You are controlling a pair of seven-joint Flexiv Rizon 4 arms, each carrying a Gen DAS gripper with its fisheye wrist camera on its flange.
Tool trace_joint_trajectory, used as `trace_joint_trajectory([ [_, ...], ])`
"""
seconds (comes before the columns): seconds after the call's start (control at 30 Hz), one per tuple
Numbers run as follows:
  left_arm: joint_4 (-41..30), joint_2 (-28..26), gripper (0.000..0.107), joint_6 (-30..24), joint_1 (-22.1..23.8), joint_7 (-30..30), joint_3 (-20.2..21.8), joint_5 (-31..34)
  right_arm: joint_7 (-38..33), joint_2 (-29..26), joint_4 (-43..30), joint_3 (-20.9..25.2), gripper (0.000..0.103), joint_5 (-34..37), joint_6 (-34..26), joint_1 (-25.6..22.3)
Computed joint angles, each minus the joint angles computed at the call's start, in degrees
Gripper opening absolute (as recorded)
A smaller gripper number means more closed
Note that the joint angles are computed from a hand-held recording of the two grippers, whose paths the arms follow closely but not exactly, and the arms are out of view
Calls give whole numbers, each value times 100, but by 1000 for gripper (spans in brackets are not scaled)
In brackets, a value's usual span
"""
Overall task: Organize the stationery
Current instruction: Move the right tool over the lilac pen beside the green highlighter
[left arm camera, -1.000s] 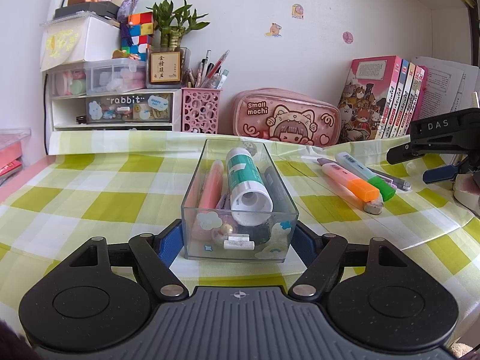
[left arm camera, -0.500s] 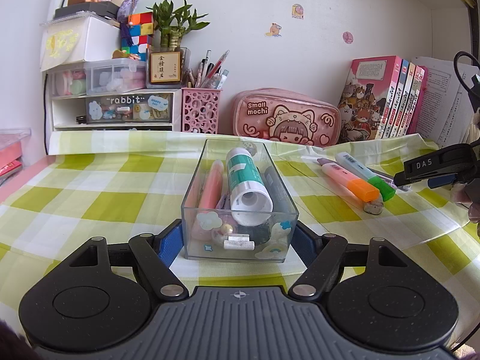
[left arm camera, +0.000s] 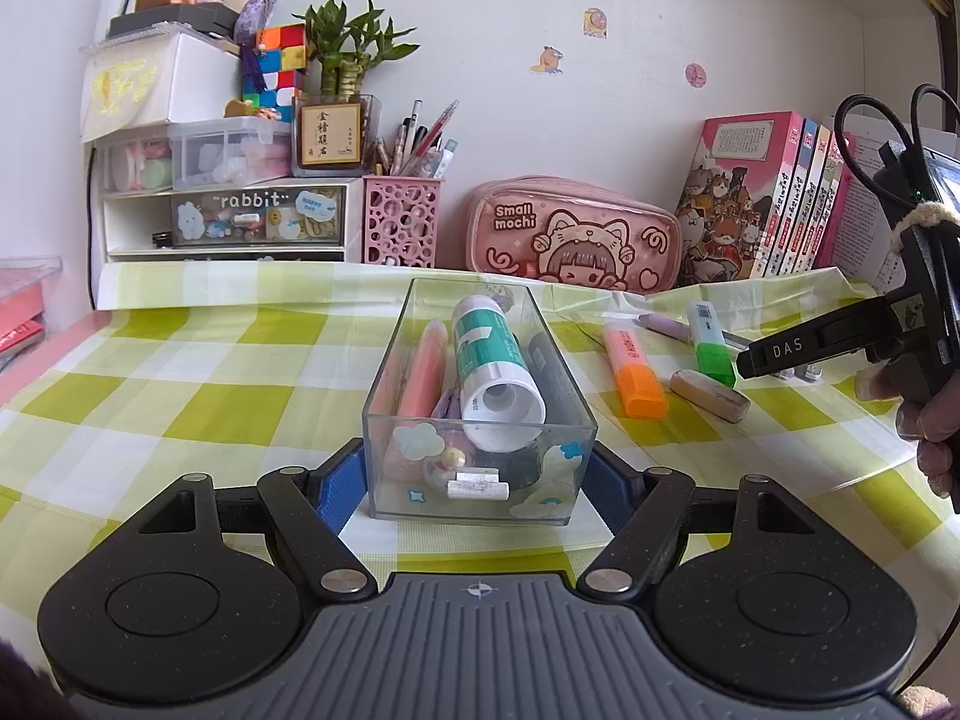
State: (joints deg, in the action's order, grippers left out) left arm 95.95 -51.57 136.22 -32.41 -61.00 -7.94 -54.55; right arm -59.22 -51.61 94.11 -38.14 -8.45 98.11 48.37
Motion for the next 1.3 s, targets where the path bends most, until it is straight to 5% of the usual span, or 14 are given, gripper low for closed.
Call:
trace_joint_trajectory([
  [0.17,-4,-1,74,-1,-5,3,3,-6,-187,-64,-317,352,42,-331,-133,-404],
  [0.3,-3,-1,74,-1,-5,1,3,-5,-469,156,-389,1130,21,-575,-123,-986],
  [0.7,-4,-2,74,-1,-6,4,2,-10,-695,951,112,3163,13,-867,-528,-2391],
  [0.97,-5,-2,74,0,-7,6,2,-10,-992,1534,1056,3801,13,-855,-261,-2801],
  [1.2,-3,-1,74,1,-5,6,2,-9,-1546,1952,1608,4889,15,-834,-478,-3650],
  [1.3,-6,-2,74,0,-8,8,1,-13,-1557,2056,1717,4756,33,-731,-466,-3534],
])
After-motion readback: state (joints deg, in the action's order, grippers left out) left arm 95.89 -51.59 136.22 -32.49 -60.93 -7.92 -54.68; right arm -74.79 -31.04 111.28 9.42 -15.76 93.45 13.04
